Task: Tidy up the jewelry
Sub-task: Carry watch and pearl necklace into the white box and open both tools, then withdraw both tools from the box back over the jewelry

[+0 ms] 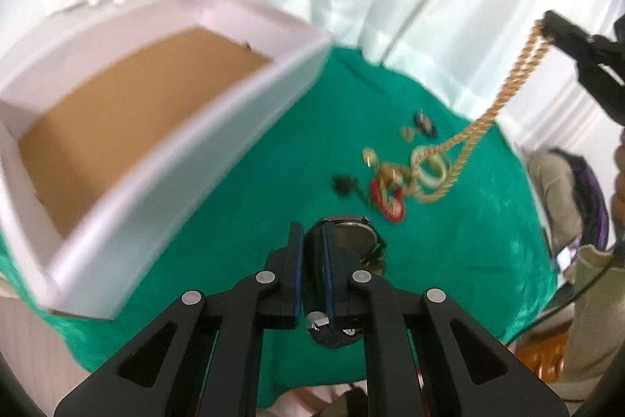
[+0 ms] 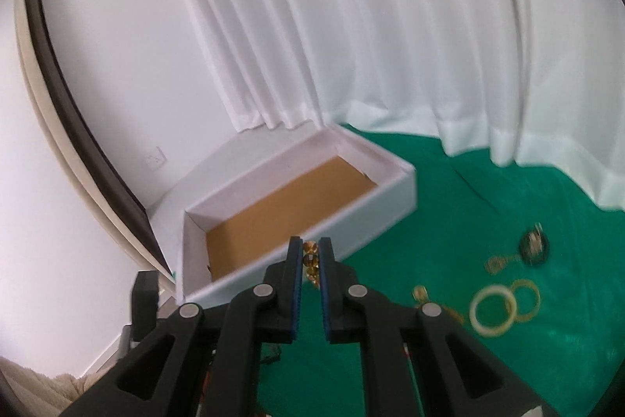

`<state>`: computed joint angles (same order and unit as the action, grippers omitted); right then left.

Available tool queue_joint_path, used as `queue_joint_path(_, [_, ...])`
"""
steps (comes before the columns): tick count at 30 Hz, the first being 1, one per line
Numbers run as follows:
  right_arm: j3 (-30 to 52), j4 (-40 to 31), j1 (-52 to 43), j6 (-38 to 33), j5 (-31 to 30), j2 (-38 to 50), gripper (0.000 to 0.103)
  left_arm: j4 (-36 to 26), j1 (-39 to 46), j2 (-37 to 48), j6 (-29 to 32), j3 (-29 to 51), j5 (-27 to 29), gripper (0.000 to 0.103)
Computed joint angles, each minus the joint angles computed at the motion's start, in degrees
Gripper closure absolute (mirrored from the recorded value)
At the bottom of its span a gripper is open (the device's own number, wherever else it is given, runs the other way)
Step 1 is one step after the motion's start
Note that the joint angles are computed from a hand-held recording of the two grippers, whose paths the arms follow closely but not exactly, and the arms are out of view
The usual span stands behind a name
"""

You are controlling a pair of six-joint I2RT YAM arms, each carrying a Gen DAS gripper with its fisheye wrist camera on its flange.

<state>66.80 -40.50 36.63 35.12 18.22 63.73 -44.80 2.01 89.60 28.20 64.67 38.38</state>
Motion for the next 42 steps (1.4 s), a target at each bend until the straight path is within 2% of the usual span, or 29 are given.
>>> queue_joint_path(4, [12.0,1.3,-3.3,-5.0,-4.8,10.4,0.095,-3.9,4.8,3.4,-1.4,11.1,0.5,0.096])
queue_joint_path(10, [30.4,2.8,-5.1,-9.0,-10.4,27.1,0.095,0.8,7.7,13.4,-8.1,23.2,-6.9,0.096])
queue_joint_path(14, [36.7,5.2,-5.0,-10.5,-11.3,36.4,0.095,5.6,7.1,19.1,-11.0,24.6,-12.8,0.096])
queue_joint_path(18, [41.3,5.5,-5.0,-9.9,-14.7,47.3,0.095,7.0,7.1,24.3,-11.2,25.2,-15.3,0.096])
queue_joint_path(22, [42.8,4.5,-4.3,-8.9,-16.5,54.8,0.095,8.9,6.4,25.7,-10.0,22.8,-17.4,0.094])
queue_joint_path(23, [42.6,4.5,-4.1,-8.2,-16.8,56.2,0.092,9.4,6.4,25.7,-9.8,22.2,-17.6,0.093])
queue_joint_path(25, [41.1,5.1,-3.8,-7.3,-17.1,56.8,0.091,10.9,6.5,24.7,-9.7,20.4,-18.0,0.074])
queue_joint_path(26, [39.4,5.6,-3.6,-6.6,-16.7,56.1,0.084,11.5,6.8,24.0,-9.4,19.6,-17.8,0.052])
queue_joint_path(27, [38.4,6.0,-3.5,-6.1,-16.2,55.3,0.065,13.4,7.1,22.6,-9.3,17.8,-17.7,0.040])
queue_joint_path(29, [35.2,7.4,-3.1,-5.1,-14.5,52.3,0.049,15.9,7.5,20.1,-8.9,14.7,-17.4,0.033])
queue_joint_path(32, [30.6,7.7,-1.8,-5.6,-9.9,47.2,0.047,17.8,8.3,16.0,-8.7,10.8,-15.6,0.021])
queue_joint_path(33, [27.9,9.1,-1.1,-6.4,-6.8,45.0,0.041,19.0,8.6,13.5,-8.9,8.2,-14.9,0.017])
queue_joint_path(36, [18.5,11.2,2.3,-7.1,2.5,37.3,0.034,21.9,8.5,6.5,-8.8,0.9,-12.5,0.008])
queue_joint_path(42, [-0.3,11.9,11.4,-1.7,19.4,22.6,0.029,25.0,4.5,-5.7,-7.7,-11.9,-7.1,0.003])
